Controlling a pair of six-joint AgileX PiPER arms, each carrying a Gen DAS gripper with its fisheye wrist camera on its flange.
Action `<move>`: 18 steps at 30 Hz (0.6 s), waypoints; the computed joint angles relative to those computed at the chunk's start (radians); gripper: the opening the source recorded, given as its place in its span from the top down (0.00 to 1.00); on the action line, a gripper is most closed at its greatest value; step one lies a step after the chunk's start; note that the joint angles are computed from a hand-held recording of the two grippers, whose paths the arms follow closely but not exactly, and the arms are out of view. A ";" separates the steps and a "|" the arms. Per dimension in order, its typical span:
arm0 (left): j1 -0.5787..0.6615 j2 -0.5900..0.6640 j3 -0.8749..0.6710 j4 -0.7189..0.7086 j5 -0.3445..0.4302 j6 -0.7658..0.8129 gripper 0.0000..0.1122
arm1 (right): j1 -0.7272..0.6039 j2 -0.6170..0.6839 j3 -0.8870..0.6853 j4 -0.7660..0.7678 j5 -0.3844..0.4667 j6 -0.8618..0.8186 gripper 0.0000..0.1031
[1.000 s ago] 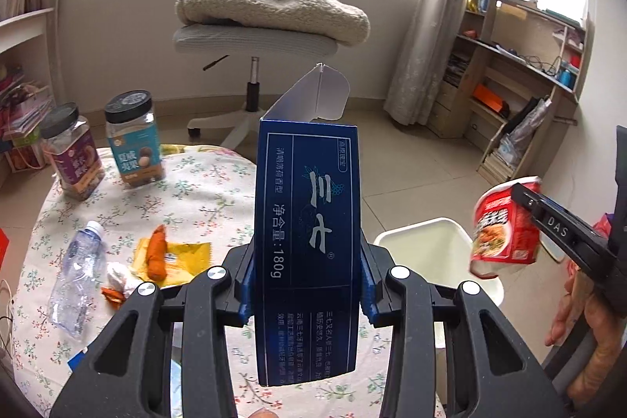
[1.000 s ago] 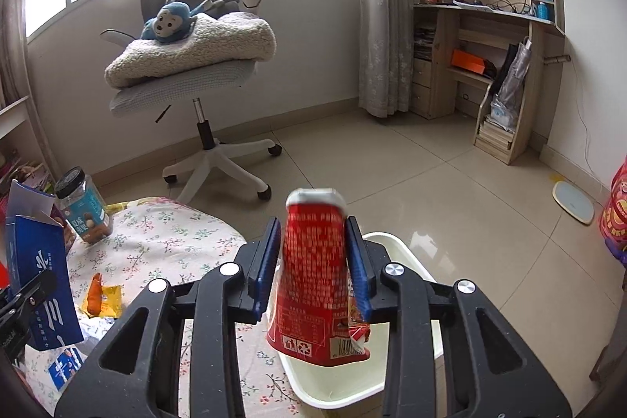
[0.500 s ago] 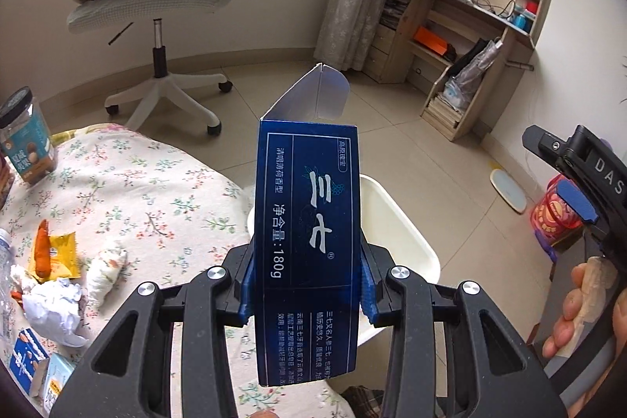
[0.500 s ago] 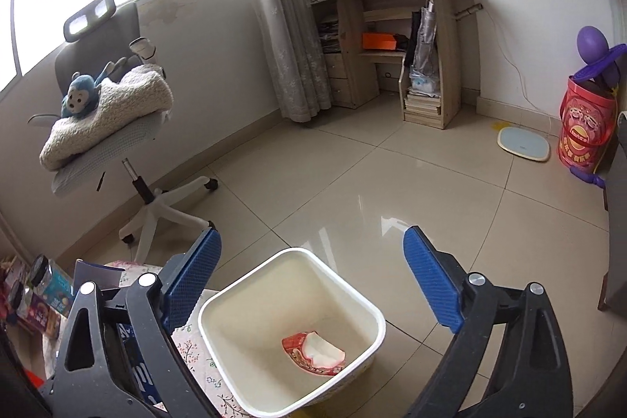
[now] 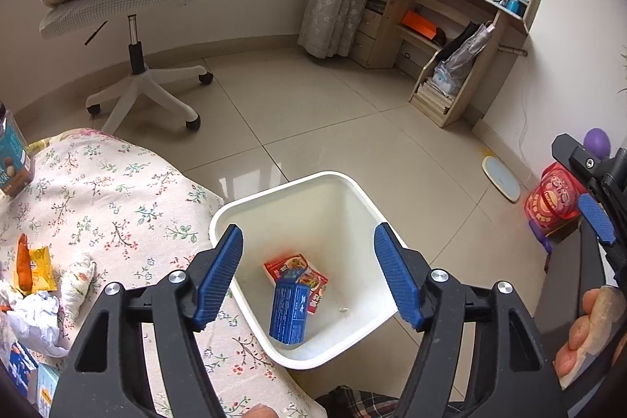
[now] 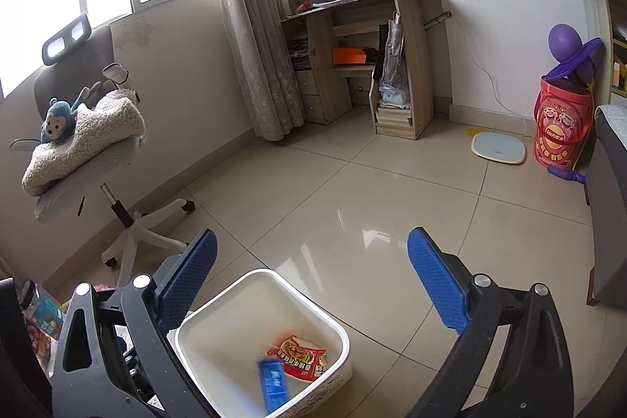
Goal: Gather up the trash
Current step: 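Lower the blue snack box with the left tool into the white bin and release, then grasp the plastic water bottle with left tool while right tool grasps crumpled blue paper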
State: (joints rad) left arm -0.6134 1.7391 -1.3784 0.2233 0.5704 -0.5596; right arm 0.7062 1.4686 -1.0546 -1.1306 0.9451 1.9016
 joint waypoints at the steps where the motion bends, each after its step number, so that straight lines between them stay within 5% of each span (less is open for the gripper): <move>1: 0.002 -0.008 0.007 0.021 0.006 -0.014 0.37 | 0.008 0.006 -0.006 -0.003 0.009 0.000 0.08; 9: 0.024 -0.167 0.160 0.318 0.011 -0.246 0.29 | 0.135 0.115 -0.111 -0.054 0.127 -0.049 0.07; 18: 0.022 -0.343 0.355 0.812 0.118 -0.673 0.18 | 0.262 0.270 -0.298 -0.051 0.212 -0.132 0.07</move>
